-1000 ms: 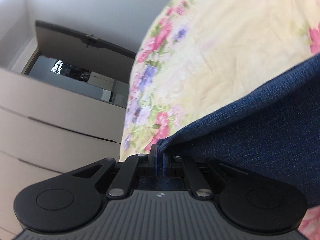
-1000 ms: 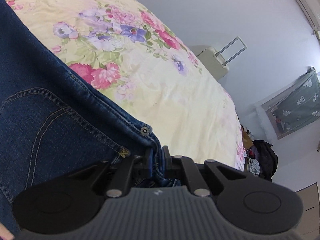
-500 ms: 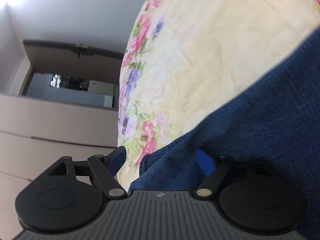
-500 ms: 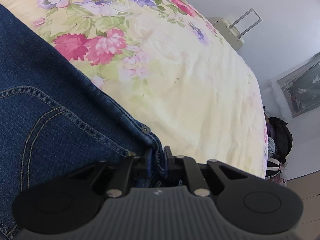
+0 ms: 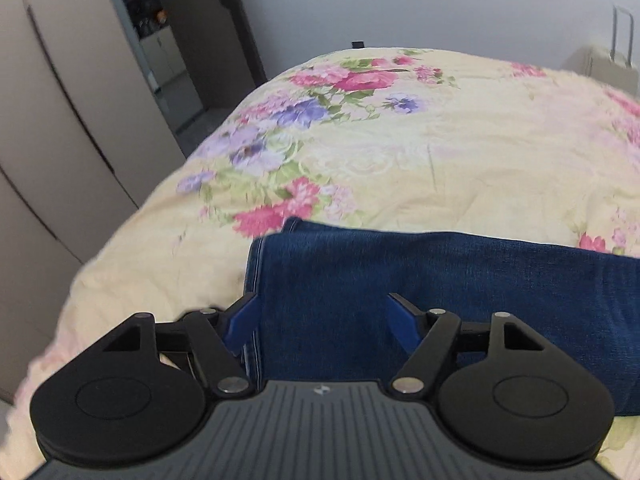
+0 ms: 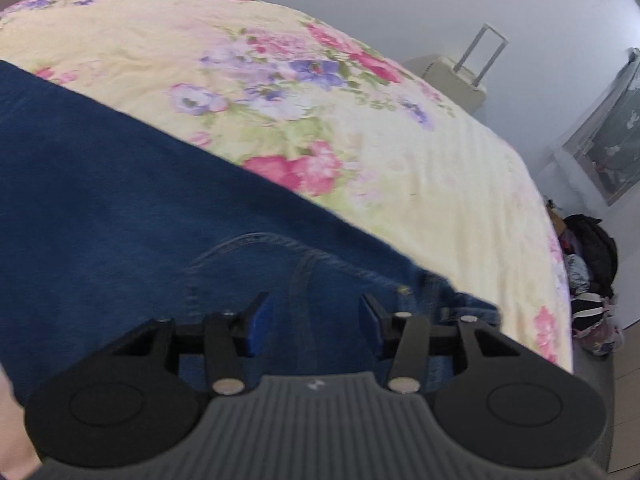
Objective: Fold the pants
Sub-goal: 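Open both tools to release the folded jeans onto the bed, then grasp the jeans leg hem with the left tool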
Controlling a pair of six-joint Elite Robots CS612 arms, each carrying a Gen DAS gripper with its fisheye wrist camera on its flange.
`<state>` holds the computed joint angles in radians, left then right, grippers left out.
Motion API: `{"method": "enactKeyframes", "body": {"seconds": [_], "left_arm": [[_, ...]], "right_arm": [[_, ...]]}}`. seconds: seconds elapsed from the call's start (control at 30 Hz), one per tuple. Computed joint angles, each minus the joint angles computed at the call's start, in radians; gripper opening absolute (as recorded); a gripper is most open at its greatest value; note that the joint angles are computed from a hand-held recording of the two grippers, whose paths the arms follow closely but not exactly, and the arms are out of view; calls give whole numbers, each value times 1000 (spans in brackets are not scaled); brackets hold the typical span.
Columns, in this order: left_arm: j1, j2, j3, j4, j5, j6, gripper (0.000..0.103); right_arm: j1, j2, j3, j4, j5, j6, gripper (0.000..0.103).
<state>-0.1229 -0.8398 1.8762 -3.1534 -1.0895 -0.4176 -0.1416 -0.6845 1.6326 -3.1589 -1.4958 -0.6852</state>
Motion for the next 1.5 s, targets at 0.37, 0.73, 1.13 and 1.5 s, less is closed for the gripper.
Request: {"method": "enactKeyframes", "body": {"seconds": [0.37, 0.73, 1.13, 1.5], "left_arm": [[130, 115, 127, -397, -254, -481, 80], [163, 76, 93, -426, -268, -235, 0], [214, 129, 116, -511, -460, -253, 80], [168, 169, 98, -545, -394, -314, 6]], "right_arm": [[44, -21, 141, -128, 18, 208, 44], [81, -7, 127, -133, -91, 232, 45], [98, -2, 132, -154, -106, 222, 45], [98, -2, 146, -181, -117, 190, 50]]}}
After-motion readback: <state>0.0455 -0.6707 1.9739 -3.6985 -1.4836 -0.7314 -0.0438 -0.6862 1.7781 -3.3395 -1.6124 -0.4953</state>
